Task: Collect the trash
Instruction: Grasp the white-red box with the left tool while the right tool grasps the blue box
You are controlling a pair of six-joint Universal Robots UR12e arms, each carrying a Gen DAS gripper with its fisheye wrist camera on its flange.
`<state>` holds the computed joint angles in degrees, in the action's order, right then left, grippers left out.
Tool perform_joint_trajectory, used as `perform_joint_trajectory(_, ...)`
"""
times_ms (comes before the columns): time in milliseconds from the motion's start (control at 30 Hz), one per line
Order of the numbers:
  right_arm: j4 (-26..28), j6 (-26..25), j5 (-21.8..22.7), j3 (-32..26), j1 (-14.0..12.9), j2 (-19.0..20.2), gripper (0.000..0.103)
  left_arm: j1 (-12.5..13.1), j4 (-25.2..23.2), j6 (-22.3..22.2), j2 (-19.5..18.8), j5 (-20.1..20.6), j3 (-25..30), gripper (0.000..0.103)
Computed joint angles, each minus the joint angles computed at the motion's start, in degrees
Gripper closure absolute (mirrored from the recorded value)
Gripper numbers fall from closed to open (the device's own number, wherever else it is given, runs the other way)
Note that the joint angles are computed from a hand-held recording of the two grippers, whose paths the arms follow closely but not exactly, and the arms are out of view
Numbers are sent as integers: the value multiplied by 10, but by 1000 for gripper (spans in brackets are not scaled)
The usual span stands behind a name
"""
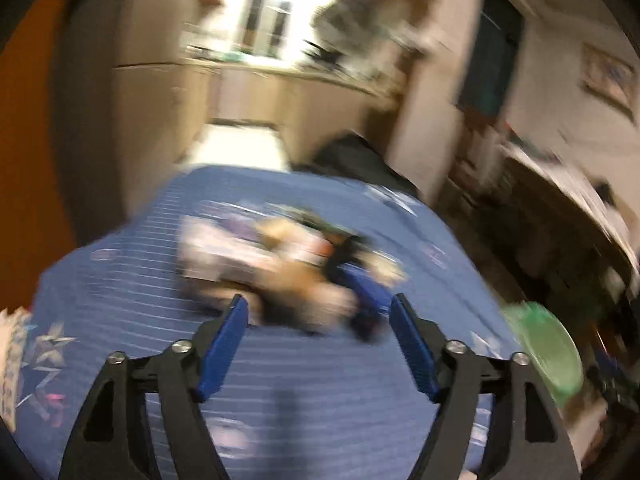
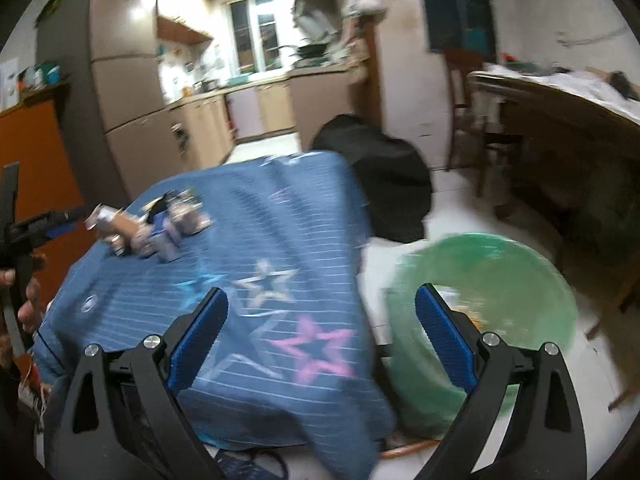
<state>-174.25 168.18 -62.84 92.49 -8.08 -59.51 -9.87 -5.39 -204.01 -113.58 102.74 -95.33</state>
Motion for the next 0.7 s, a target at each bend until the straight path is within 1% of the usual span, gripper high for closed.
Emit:
perform_joint_trajectory(33,9,-10,4,-8,9,4,12,10,7,-19,7,5,-12,18)
perform_joint_trajectory(100,14,-24,12,-4,21,2,12,30,12,-50,15,-4,-26,16)
perform_joint_trajectory(167,21,-36,17,-11,34,6,12,45,4,-65,12,-20,-22,15)
perform_joint_trajectory(233,28,-46,21,-14,43,7,12,61,-8,-71,0,-57,-8,15)
perform_joint_trajectory(267,33,-49,23,-18,48,9,12,64,-20,-72,-9,-60,4,15)
perform_joint_trajectory(367,58,-64,39,-38,59,18,12,70,-40,-57,-27,-74,24,16)
perform_joint_trajectory(400,70,-70,49,-46,62,22,15,71,-47,-53,-33,-76,33,24)
perform_joint_trajectory(433,90,-80,58,-56,66,26,24,70,-52,-50,-41,-79,42,38)
perform_joint_trajectory(467,104,-88,61,-62,68,28,29,70,-58,-46,-45,-79,50,45)
perform_joint_trajectory(500,119,-95,60,-72,72,33,35,70,-55,-44,-48,-80,51,59)
perform_joint_trajectory(533,128,-99,61,-78,74,36,39,70,-49,-39,-49,-80,51,69)
perform_joint_trajectory(567,142,-103,62,-90,78,42,41,69,-47,-34,-52,-76,53,70)
perform_joint_trajectory(633,161,-107,54,-109,86,54,44,65,-37,-21,-51,-66,51,78)
perform_joint_trajectory(667,170,-109,47,-122,91,62,44,64,-30,-17,-50,-64,48,80)
perform_joint_trajectory(700,178,-110,42,-135,96,71,47,63,-21,-15,-47,-61,44,86)
